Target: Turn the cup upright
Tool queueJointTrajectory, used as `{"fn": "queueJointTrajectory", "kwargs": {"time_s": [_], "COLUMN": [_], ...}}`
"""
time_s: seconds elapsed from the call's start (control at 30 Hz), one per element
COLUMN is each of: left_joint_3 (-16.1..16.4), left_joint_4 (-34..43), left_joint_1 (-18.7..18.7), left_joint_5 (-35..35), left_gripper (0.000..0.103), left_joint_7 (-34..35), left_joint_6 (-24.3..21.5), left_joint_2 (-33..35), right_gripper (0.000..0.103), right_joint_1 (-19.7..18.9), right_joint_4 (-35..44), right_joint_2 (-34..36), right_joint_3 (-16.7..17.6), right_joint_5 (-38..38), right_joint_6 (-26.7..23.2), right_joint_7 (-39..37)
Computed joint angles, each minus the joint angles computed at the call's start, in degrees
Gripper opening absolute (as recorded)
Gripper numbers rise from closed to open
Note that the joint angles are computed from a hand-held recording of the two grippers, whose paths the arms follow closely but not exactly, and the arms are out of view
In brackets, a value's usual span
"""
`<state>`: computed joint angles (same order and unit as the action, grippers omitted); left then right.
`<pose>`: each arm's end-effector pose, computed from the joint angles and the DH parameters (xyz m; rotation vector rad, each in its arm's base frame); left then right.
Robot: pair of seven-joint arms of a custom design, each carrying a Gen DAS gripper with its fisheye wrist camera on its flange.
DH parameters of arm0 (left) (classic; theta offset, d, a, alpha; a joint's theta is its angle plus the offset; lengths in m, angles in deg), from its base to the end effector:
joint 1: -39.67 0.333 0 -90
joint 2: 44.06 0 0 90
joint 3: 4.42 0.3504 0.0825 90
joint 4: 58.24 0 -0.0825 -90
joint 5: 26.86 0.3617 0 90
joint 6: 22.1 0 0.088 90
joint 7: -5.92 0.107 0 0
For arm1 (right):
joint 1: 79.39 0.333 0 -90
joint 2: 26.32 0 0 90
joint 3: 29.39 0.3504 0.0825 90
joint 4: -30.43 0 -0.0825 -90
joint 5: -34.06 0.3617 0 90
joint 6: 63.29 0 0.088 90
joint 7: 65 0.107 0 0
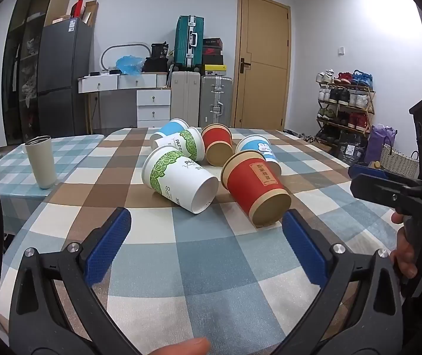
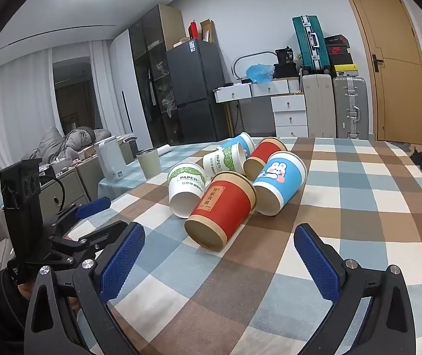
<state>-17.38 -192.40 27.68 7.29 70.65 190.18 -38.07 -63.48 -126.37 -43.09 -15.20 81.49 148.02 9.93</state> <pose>0.4465 -0.2845 0.4875 -0.9656 2.0852 -1.4776 0.3656 0.1091 0.4932 -1.3501 1.5978 -0.8268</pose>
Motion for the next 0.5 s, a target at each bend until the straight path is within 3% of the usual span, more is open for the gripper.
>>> {"fn": "queueJointTrajectory", "kwargs": {"time_s": [0.5], "left_joint_3": [0.0], "left_joint_4": [0.1], "left_joint_1": [0.1], "left_joint_5": [0.4], "left_gripper": [0.102], "left_joint_7": [-0.2], "left_joint_6": [-0.4], "left_joint_2": [-0.1], "right_gripper": [0.103], "right_joint_1": [0.3], "right_joint_4": [-0.1], "right_joint_2": [0.3], "right_joint_3": [-0.4], "right_joint_5": [-0.6], "right_joint_6": [0.4], "right_joint_7": [0.4]}}
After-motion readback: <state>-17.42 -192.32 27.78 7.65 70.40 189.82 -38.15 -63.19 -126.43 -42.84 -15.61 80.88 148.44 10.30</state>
